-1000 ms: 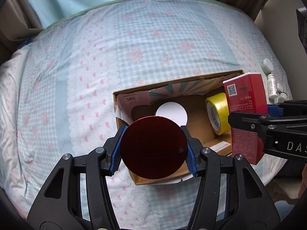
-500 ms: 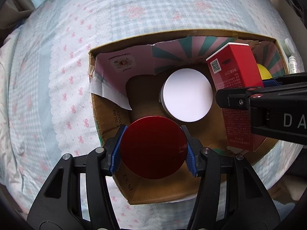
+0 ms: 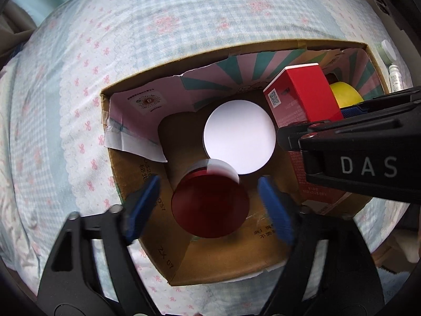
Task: Organize rigid objects
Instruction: 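Lower and release the red-lidded jar and red box into the box with both tools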
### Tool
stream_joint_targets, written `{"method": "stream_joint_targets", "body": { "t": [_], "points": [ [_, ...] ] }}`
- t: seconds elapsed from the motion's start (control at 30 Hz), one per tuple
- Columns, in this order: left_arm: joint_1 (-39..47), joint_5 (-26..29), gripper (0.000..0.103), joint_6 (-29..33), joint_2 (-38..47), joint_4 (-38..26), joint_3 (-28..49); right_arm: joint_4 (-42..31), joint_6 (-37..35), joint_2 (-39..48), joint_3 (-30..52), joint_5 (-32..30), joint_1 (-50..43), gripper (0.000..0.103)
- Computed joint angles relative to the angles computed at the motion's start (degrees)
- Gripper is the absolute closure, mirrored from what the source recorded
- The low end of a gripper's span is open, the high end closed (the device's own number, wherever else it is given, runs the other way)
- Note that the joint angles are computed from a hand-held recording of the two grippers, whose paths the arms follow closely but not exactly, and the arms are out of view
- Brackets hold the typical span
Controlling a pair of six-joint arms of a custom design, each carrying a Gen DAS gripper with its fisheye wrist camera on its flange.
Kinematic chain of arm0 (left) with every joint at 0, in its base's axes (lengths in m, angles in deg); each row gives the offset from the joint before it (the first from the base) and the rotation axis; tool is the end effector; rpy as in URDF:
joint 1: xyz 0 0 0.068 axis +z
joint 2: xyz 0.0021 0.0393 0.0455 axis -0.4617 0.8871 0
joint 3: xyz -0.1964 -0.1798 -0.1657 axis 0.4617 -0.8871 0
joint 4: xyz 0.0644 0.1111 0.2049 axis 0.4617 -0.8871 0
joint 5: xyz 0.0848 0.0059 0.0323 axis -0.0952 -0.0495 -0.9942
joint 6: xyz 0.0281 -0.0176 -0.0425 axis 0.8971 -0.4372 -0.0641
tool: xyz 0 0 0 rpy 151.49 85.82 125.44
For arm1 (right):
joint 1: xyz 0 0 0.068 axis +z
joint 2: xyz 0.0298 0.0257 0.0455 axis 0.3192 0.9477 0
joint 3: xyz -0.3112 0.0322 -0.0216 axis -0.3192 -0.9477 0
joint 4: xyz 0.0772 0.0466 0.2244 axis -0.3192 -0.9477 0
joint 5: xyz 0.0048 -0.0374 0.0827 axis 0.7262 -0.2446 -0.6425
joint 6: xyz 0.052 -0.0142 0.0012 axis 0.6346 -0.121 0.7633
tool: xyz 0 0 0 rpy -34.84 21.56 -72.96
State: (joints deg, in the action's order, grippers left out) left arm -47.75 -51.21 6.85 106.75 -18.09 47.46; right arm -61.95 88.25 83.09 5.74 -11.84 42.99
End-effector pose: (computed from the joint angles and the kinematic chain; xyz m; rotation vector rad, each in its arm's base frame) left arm 0.1678 -0.0634 0.3101 0.8903 2.8966 -0.0654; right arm 0.1734 0.0899 0.2981 -0.3732 -2.9497 -0.3854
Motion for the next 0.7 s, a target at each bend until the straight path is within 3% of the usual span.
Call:
{"method": "stream_joint_targets", "body": {
  "t": [0.03, 0.07, 0.1, 0.13, 0.7],
  "points": [
    [0.53, 0.98, 0.0, 0.44, -0.88, -0.09, 0.64, 0.0, -0.02, -0.22, -0.04, -0.08, -0.08, 0.058],
    [0.95, 1.88, 0.0, 0.9, -1.3, -0.5, 1.32, -0.21, 0.02, -0.56, 0.06, -0.4, -0.28, 0.038],
    [1.06, 2.29, 0.0, 1.11, -1.36, -1.0, 1.87, -0.15, 0.26, -1.1, 0.08, -0.55, -0.41, 0.009],
    [0.84, 2.07, 0.0, 1.11, -1.37, -1.4, 2.18, -0.05, 0.69, -1.93, 0.1, -0.37, -0.45, 0.0],
    [0.48, -1.74, 0.0, 1.97, -5.39, -7.49, 8.22, -4.35, 8.42, -6.83, 6.03, 2.52, 4.91, 0.0]
  ]
}}
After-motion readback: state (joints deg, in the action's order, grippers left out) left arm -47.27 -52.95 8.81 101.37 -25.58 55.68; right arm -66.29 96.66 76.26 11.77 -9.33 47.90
